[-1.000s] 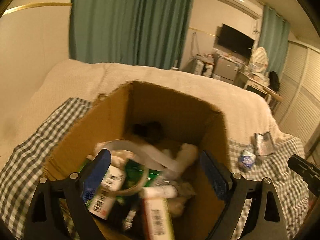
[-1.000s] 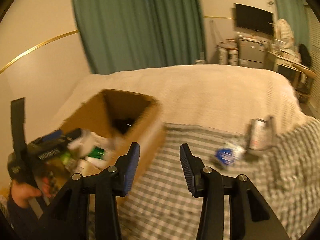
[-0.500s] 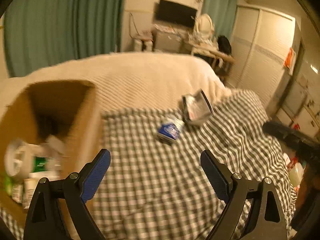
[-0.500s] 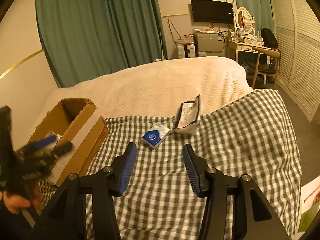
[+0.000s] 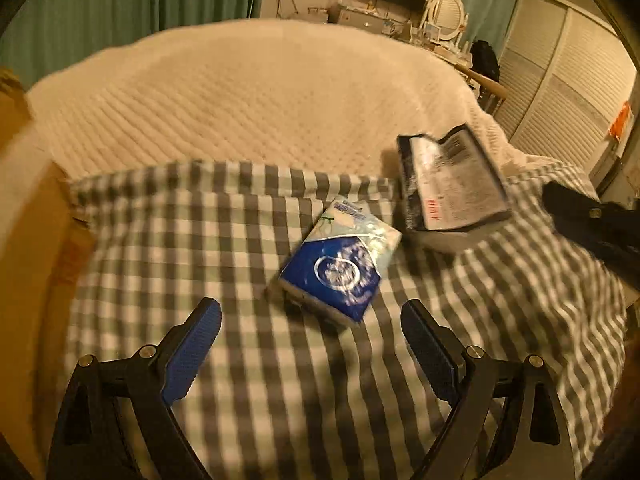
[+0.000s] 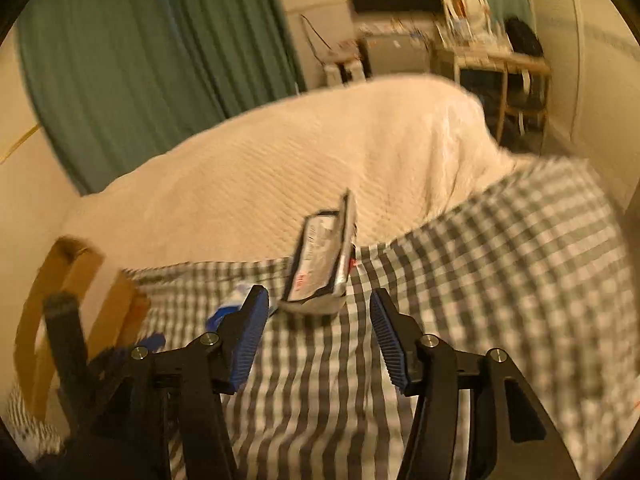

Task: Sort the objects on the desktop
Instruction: 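Grasp the blue tissue pack with the left gripper while the right grasps the silver bag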

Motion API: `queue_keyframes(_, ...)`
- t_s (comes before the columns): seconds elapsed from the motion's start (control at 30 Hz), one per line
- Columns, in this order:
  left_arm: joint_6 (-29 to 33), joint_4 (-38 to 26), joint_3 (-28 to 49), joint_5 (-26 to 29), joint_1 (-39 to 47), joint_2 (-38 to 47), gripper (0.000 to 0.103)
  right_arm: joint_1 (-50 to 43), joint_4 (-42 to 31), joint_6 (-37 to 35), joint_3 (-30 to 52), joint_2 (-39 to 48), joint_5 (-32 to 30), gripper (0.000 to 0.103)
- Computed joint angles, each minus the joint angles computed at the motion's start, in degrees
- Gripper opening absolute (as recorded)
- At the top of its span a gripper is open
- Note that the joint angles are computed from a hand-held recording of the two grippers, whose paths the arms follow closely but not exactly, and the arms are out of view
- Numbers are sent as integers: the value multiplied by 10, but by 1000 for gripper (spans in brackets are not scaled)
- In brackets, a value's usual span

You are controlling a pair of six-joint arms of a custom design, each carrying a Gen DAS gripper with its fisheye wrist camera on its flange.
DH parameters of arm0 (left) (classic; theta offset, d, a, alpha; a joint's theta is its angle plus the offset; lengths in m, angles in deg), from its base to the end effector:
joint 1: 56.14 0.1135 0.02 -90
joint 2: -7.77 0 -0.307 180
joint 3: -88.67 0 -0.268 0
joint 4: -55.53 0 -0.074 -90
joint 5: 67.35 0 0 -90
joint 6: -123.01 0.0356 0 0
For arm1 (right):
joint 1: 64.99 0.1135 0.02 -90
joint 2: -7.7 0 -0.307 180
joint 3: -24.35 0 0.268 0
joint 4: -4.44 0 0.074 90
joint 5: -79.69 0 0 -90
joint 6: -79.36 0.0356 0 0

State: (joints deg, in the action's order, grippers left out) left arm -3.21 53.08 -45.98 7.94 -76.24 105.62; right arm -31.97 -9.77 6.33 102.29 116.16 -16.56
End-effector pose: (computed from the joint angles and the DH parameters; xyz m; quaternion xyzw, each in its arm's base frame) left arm 0.2730 -0.0903 0.1162 -0.1708 0.9310 -0.0333 0.3209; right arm 0.3549 0.2353 0.1916 -0.1494 0.9096 0.2080 0.3270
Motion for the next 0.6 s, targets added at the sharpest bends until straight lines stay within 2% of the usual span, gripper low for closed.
queue_keyframes(0.13,6,31,26,46,34,57,94,-16,34,36,33,77,-41,50)
queue_keyframes(0.17,14,31,32,54,39,62,94,-19,35,30,40,89,-56,38)
queue_keyframes(0.2,24,30,38,61,41,66,94,-19,40,24,39,92,-65,20)
queue_keyframes(0.23,35,23,46,60,41,69,93,-19,45,20,35,90,-63,18)
queue_keyframes(0.27,40,11,51,52,39,68,85,-20,48,20,30,87,-61,18)
queue_keyframes(0.3,46,0,56,41,34,67,65,-22,54,22,20,79,-65,18)
queue_keyframes(0.43,61,-13,34,37,17,36,63,-18,77,20,-38,34,-58,17)
queue_keyframes(0.6,18,-49,-56,31,-4,-81,63,1,79,16,-113,-29,-47,16)
